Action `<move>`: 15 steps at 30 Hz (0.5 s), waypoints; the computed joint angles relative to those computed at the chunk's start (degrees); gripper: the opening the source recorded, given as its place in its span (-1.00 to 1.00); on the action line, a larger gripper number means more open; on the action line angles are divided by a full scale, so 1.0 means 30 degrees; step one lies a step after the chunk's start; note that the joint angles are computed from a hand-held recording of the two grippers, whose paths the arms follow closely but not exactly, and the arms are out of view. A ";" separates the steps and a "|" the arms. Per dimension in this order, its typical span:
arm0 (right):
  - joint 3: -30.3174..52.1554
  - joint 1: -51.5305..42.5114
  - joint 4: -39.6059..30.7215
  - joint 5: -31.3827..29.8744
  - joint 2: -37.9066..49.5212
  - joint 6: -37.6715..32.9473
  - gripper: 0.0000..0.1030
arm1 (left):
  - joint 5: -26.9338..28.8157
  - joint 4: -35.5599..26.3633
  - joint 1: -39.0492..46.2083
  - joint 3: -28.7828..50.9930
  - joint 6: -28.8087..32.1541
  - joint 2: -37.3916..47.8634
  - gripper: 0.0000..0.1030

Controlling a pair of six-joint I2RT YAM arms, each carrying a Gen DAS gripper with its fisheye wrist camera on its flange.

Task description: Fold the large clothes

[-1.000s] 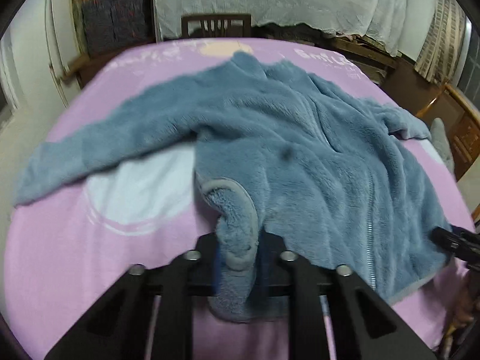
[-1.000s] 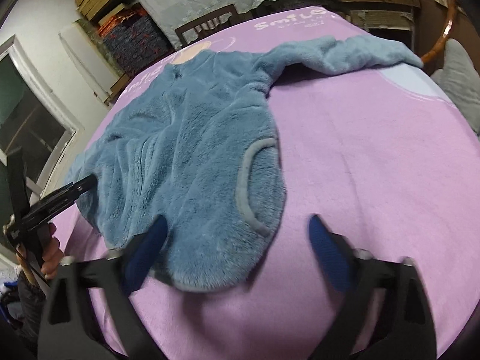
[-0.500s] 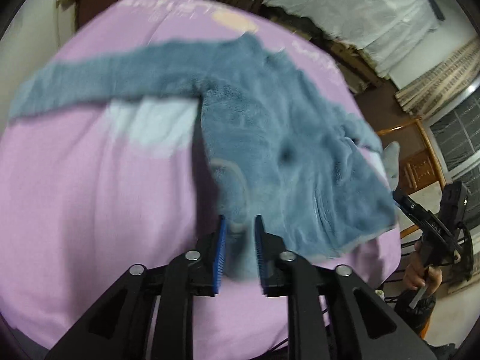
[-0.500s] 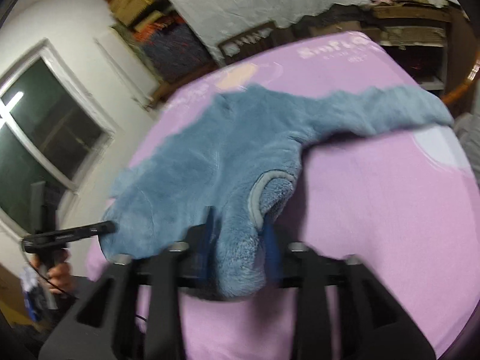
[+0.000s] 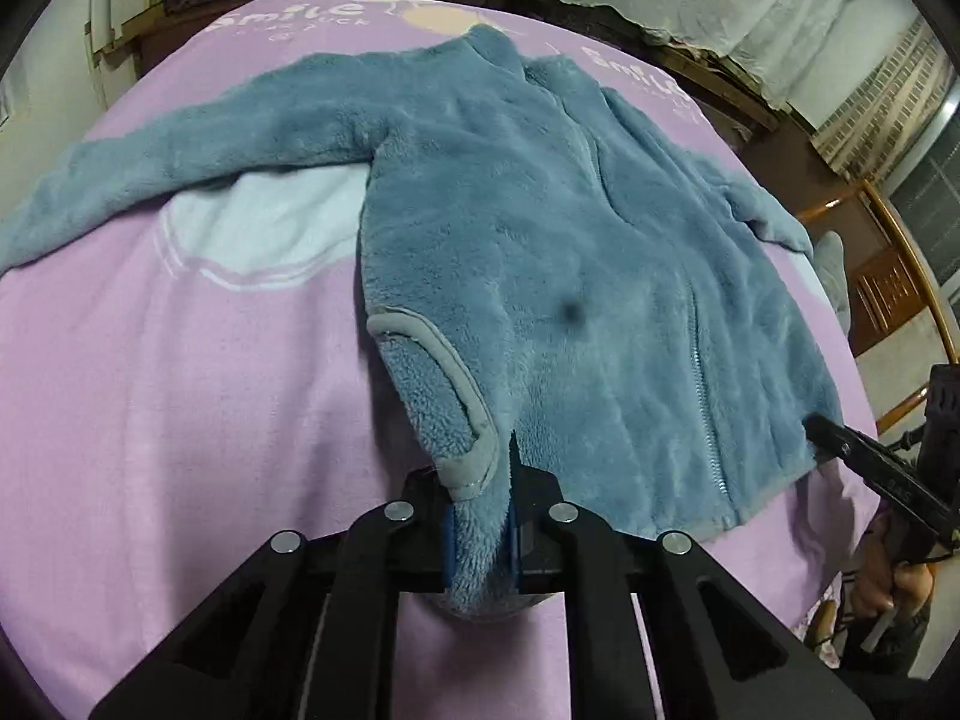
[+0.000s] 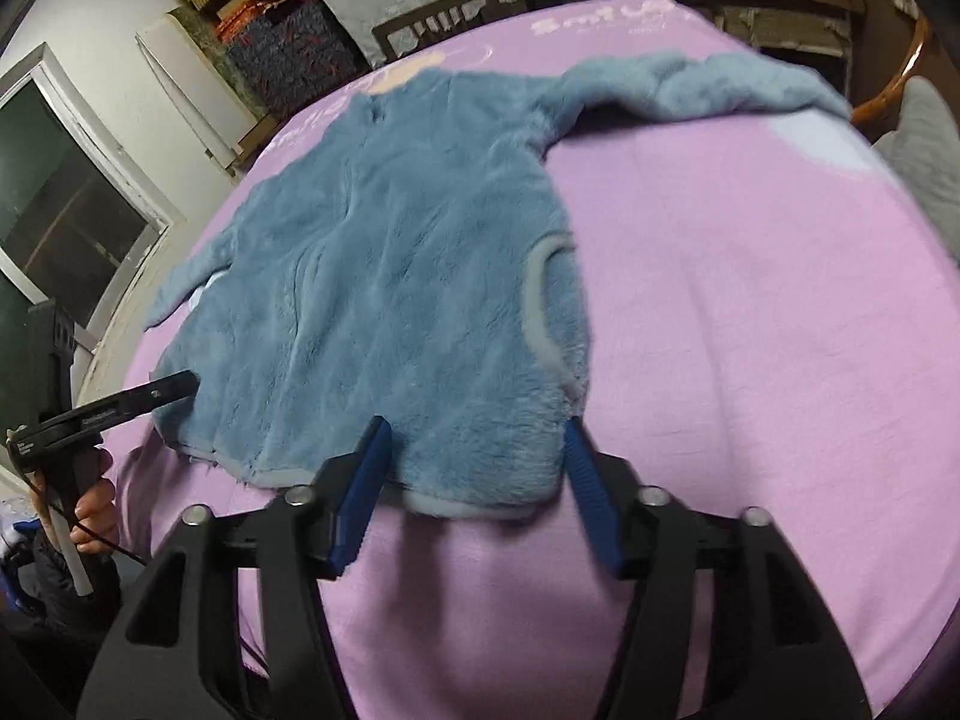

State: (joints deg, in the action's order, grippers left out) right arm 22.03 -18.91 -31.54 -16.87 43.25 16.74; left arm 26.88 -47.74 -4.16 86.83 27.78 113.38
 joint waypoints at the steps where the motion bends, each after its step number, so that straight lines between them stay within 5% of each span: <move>1: 0.0199 0.0509 0.0081 0.0579 0.0057 0.0104 -0.65 | 0.0474 -0.1219 0.0263 0.1001 0.0184 0.0244 -0.78; 3: 0.0815 -0.0713 -0.0342 -0.1020 -0.0512 -0.0356 -0.68 | 0.2451 -0.4622 0.1297 0.3792 0.0653 0.0997 -0.78; 5: 0.2050 -0.2584 -0.2207 -0.2593 -0.1980 -0.1521 -0.68 | 0.2718 -0.5861 0.1722 0.4339 0.1464 0.0966 -0.77; 8: 0.2218 -0.2923 -0.3842 -0.2765 -0.2002 -0.2519 -0.68 | 0.0955 -0.4750 0.1338 0.2489 0.1577 0.0705 -0.76; 11: 0.0735 -0.1955 -0.2847 -0.1756 -0.0768 -0.2139 -0.68 | 0.0865 -0.4198 0.1477 0.1927 0.1052 0.1362 -0.66; 12: 0.0464 -0.2233 -0.2643 -0.1938 -0.0494 -0.2259 -0.66 | 0.1169 -0.4105 0.1696 0.1909 0.0891 0.1227 -0.58; 15: 0.0910 -0.3638 -0.3443 -0.2592 -0.0616 -0.3453 -0.39 | 0.1330 -0.2076 0.2238 0.0919 0.0153 -0.0308 0.26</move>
